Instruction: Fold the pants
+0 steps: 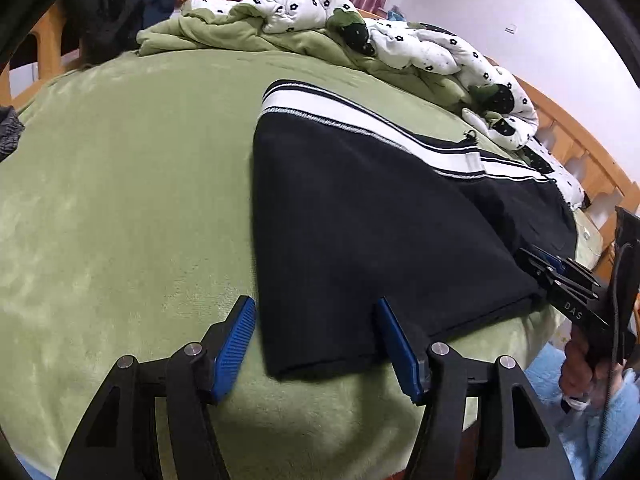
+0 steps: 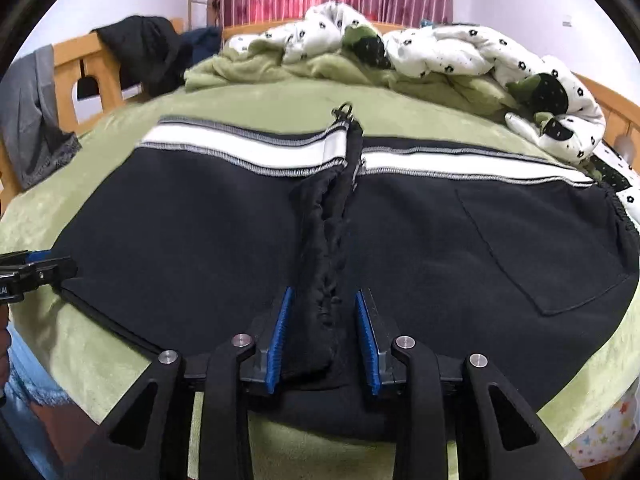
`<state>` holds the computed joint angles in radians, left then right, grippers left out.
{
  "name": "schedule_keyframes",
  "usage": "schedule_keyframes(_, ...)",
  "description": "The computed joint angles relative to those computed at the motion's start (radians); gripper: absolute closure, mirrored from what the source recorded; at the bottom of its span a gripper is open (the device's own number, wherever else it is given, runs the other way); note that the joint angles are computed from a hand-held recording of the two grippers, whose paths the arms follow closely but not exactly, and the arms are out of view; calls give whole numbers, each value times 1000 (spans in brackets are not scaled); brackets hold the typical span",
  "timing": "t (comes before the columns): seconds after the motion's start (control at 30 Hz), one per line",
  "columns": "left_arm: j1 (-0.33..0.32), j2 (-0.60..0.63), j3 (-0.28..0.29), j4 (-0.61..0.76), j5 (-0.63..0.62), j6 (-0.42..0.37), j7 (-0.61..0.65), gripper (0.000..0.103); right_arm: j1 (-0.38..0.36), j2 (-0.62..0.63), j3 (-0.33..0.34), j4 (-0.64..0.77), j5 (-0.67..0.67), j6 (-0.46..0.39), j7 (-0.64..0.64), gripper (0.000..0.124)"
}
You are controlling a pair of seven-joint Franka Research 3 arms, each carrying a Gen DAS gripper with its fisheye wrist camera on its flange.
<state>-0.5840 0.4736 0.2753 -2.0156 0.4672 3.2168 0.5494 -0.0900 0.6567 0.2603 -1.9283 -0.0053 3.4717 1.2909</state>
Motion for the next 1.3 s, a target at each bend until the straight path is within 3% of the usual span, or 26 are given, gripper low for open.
schedule_keyframes(0.1,164,-14,-150,-2,-37,42,42,42,-156,17,139,11,-77,-21,49,79)
schedule_keyframes(0.2,326,6,-304,38,-70,31,111,42,-275,14,209,-5,-160,-11,148,69)
schedule_keyframes(0.27,426,43,-403,93,-97,-14,163,42,-259,-13,182,-35,-66,45,138,67)
schedule_keyframes(0.3,477,68,-459,125,-114,-34,195,42,-229,-42,126,-60,-25,82,168,67)
schedule_keyframes(0.43,635,174,-641,234,-185,-107,332,42,-198,-97,15,-98,64,57,263,66)
schedule_keyframes(0.47,661,198,-672,258,-202,-132,364,42,-225,-95,19,-100,53,41,296,66)
schedule_keyframes(0.53,671,222,-688,276,-226,-125,403,43,-306,-67,69,-80,-7,4,360,66)
schedule_keyframes(0.7,721,277,-760,330,-296,-143,504,44,-578,122,336,48,-163,-60,424,65)
schedule_keyframes(0.83,723,319,-776,389,-340,-164,573,50,-578,242,376,189,-172,-53,403,64)
schedule_keyframes(1.03,740,388,-819,489,-437,-224,654,73,-566,412,463,502,-124,-258,329,64)
schedule_keyframes(1.07,746,389,-828,488,-454,-224,666,76,-546,419,453,540,-95,-277,319,64)
schedule_keyframes(1.1,753,388,-838,483,-477,-213,670,83,-508,413,407,581,-95,-307,363,73)
schedule_keyframes(1.13,746,379,-832,478,-492,-204,667,90,-445,388,327,613,-41,-337,381,100)
schedule_keyframes(1.17,736,366,-823,466,-503,-181,660,92,-412,366,281,613,-21,-337,398,106)
schedule_keyframes(1.3,732,305,-818,397,-493,-69,629,94,-224,193,51,478,78,-180,410,110)
